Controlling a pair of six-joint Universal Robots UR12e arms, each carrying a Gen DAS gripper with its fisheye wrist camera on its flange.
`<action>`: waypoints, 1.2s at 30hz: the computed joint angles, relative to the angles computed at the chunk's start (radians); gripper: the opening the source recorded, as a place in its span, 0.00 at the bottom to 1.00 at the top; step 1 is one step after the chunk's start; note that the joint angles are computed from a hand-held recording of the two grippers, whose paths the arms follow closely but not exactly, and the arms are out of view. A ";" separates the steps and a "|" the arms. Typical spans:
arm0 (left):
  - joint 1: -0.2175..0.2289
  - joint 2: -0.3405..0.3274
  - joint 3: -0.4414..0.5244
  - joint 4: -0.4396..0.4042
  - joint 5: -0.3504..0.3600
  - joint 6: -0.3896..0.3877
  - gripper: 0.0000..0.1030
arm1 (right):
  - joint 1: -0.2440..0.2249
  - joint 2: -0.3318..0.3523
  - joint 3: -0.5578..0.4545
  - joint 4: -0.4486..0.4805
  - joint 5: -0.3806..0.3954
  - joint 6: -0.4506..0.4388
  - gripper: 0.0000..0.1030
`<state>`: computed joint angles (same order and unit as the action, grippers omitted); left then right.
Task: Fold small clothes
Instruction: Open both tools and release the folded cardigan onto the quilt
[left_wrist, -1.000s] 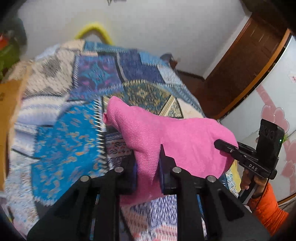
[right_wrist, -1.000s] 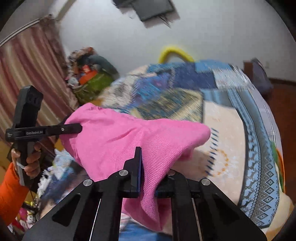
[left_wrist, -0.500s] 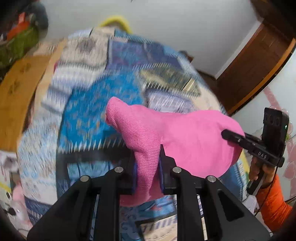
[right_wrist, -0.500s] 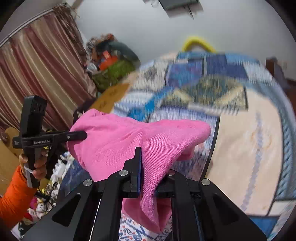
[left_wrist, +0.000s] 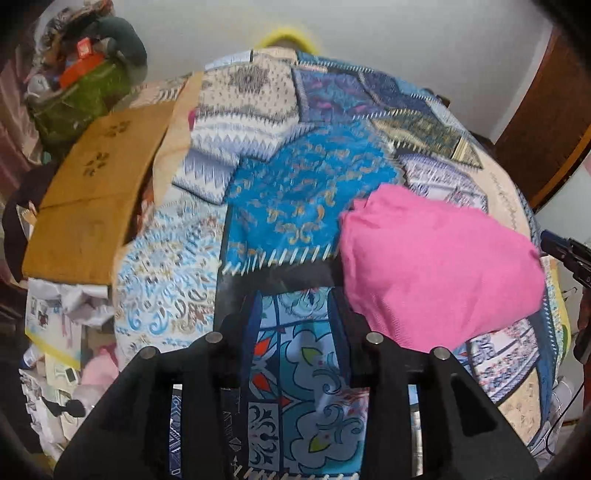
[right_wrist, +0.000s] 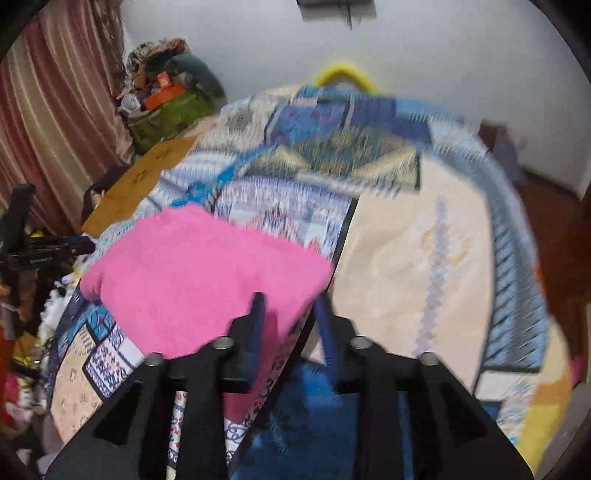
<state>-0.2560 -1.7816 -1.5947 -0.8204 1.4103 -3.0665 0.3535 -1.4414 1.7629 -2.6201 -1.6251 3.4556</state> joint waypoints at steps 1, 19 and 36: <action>-0.001 0.004 0.002 0.010 -0.013 0.000 0.34 | 0.007 -0.001 -0.003 -0.023 -0.018 -0.013 0.38; -0.122 -0.095 0.067 0.017 -0.093 0.035 0.53 | 0.046 0.115 -0.054 -0.087 0.175 -0.001 0.39; -0.084 0.024 -0.049 0.131 0.040 -0.013 0.53 | 0.030 -0.021 0.061 -0.101 0.037 0.062 0.39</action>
<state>-0.3399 -1.7581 -1.6439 -0.6894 1.4500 -3.0797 0.3833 -1.4622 1.8243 -2.7213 -1.5885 3.5176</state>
